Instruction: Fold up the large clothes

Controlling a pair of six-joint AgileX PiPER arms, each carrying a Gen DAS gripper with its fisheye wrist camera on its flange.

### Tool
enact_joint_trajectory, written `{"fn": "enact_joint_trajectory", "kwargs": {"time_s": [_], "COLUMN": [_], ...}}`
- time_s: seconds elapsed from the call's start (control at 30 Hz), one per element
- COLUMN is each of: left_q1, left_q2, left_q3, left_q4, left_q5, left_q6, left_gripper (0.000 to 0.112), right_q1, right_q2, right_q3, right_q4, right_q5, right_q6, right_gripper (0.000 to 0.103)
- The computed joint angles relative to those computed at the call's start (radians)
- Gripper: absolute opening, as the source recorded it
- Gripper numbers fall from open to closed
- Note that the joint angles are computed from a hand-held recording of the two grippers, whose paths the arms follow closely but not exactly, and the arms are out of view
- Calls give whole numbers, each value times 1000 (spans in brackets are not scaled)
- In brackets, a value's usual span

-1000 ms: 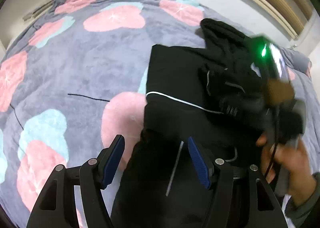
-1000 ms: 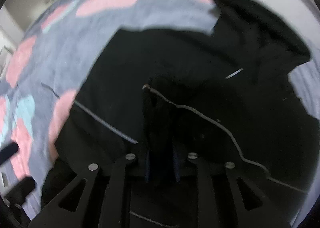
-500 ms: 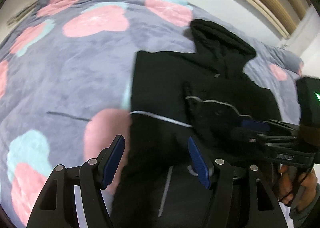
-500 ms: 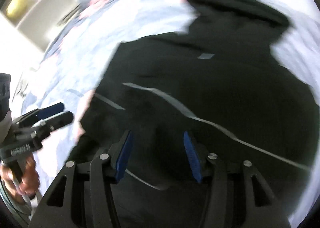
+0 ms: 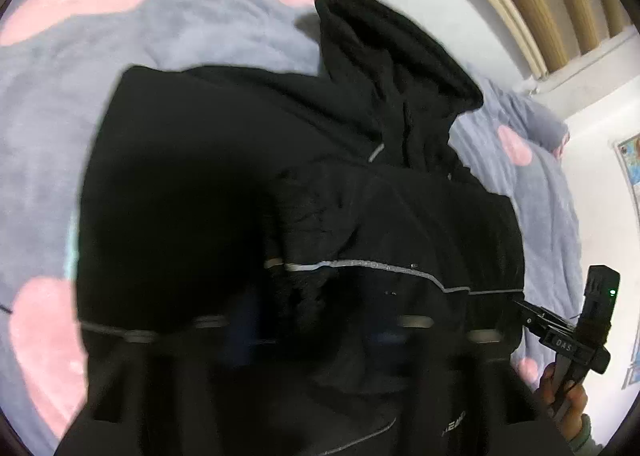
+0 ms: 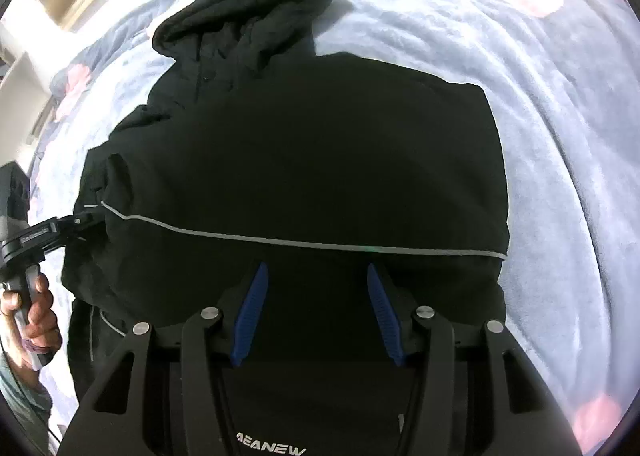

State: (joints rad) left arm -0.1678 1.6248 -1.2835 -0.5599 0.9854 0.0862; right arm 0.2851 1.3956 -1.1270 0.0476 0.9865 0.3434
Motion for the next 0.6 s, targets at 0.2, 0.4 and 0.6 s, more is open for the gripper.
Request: {"fn": "enact_joint_trajectory", "kwargs": {"time_s": [0.2,0.4,0.6], "left_q1": [-15,214,80], "left_q2": [-157,-189,-53], "left_q3": [-26,-70,53], "left_q4": [75,-106,174], "left_q5": [-17,157,64], "left_q6": [-74,111,50], "left_gripper": [17,18,22], "right_q1": [-11,-11,20], "right_q2": [-37,-34,97], "right_q3": [-68,-89,-4], "right_q4": [39,-4,-80], "right_q5": [60,53,-51], "right_q6": [-34,-36,39], "right_gripper": [55,56,56]}}
